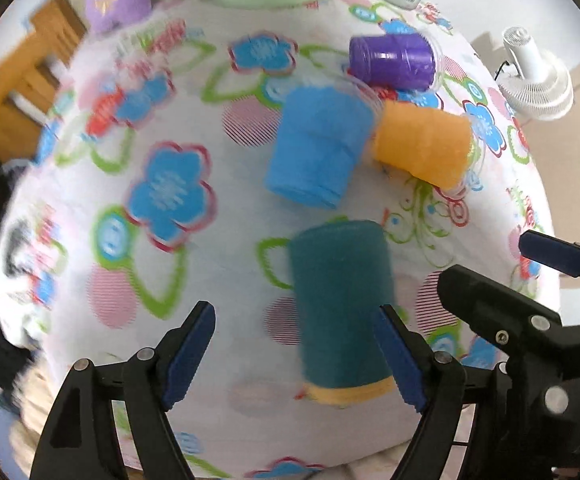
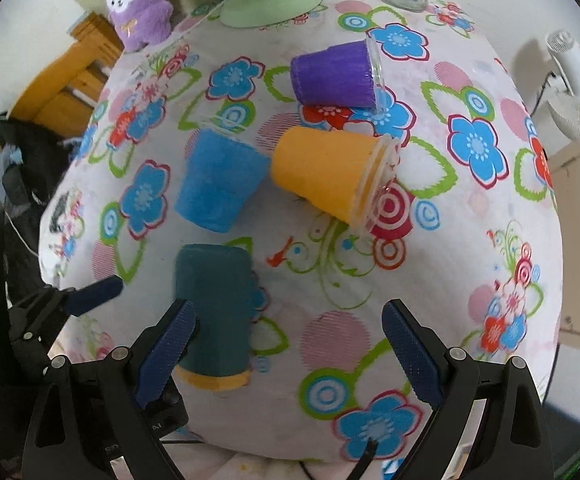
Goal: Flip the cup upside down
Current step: 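Lift the teal cup with the left gripper, turn it rim-down, set it down, open, then close the right gripper around the standing teal cup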
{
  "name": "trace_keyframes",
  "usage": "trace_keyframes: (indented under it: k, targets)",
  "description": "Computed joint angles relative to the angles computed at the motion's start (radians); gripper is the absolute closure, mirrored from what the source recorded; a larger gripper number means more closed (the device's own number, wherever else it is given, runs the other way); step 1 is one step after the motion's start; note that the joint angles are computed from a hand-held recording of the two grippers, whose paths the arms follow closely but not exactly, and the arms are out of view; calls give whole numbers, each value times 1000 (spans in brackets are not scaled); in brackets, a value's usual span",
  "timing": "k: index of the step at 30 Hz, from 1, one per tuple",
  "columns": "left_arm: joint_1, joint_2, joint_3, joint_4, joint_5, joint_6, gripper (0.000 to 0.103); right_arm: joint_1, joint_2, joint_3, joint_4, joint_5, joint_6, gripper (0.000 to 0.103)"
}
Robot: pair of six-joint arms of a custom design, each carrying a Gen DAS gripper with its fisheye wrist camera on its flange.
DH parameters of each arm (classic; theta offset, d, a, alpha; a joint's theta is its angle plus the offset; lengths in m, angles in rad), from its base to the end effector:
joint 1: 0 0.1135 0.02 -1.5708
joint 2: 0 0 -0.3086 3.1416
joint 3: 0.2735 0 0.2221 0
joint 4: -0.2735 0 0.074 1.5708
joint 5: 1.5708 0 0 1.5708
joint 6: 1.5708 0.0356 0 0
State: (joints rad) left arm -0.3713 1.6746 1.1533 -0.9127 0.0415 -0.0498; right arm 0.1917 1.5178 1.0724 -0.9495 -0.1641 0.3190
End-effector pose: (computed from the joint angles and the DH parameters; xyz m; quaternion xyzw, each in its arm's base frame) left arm 0.2625 -0.1038 0.2574 0.1611 0.9844 -0.0345 0.0625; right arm 0.2360 0.0517 0.2762 0.0560 0.9912 0.1011 0.0641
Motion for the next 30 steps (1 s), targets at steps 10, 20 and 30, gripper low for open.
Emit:
trace_keyframes:
  k: [10,20,30]
  targets:
    - [154,-82,1,-17,18,230,17,184,-19,50,-23,85,228,7]
    - [241,-65,-34,40,6,397,17,261,67,51,7,103,321,7]
    - [280,22,-27,92,7,494,17,254,211,51,62,117,320,7]
